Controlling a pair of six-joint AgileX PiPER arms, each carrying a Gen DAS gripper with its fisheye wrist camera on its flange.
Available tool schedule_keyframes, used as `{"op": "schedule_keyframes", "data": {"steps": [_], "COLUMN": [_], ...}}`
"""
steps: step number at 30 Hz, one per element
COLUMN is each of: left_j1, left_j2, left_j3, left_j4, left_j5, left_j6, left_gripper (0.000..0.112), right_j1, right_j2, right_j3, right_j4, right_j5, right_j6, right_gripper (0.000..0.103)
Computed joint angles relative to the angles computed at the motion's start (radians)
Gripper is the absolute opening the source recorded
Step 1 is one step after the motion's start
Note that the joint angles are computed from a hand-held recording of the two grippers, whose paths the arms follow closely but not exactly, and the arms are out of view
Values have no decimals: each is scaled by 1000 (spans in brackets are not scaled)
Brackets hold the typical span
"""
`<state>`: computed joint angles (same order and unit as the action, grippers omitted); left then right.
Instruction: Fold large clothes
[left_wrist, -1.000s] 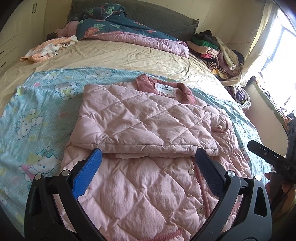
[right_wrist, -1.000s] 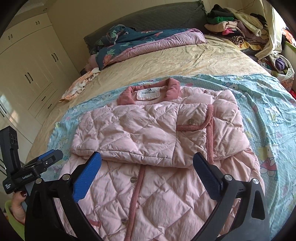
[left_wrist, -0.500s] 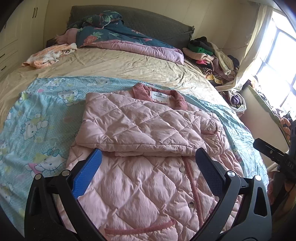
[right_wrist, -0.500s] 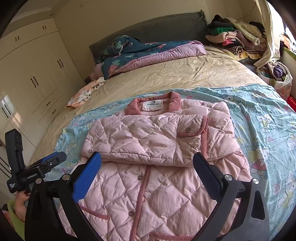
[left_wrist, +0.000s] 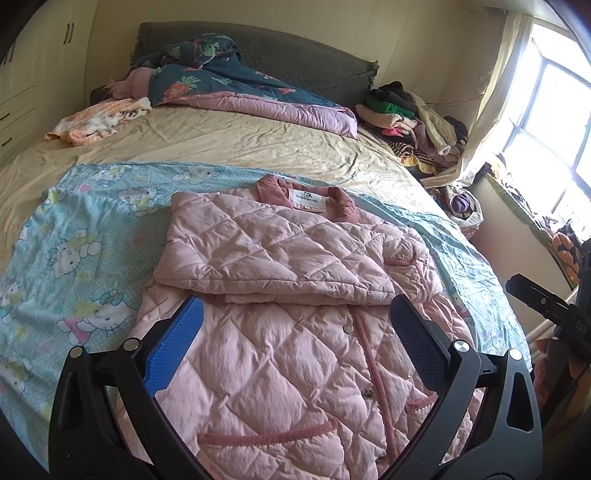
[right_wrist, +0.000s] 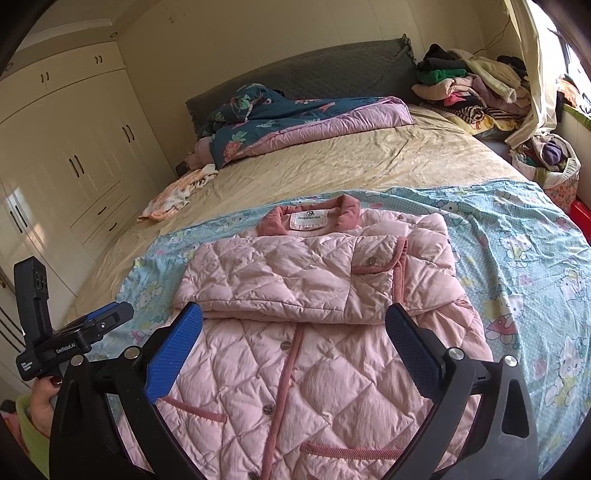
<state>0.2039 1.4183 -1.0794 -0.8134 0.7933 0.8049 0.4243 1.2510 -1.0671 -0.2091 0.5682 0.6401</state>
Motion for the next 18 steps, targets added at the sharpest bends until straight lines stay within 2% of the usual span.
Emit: {"op": "schedule_keyframes", "data": {"steps": [14, 18], "left_j1": [61, 67], "left_j2": [-100, -144], "left_j3": [92, 141], "left_j4": [-50, -56], "left_j5": [19, -4], "left_j6": [70, 108], "left_gripper": [95, 95], "right_j1": [150, 194], "right_j2": [-130, -173], "right_j3": [100, 140], "right_j4": [-331, -394], "right_j5": [107, 144], "right_j6": [307, 371], "right_gripper": [99, 99]}}
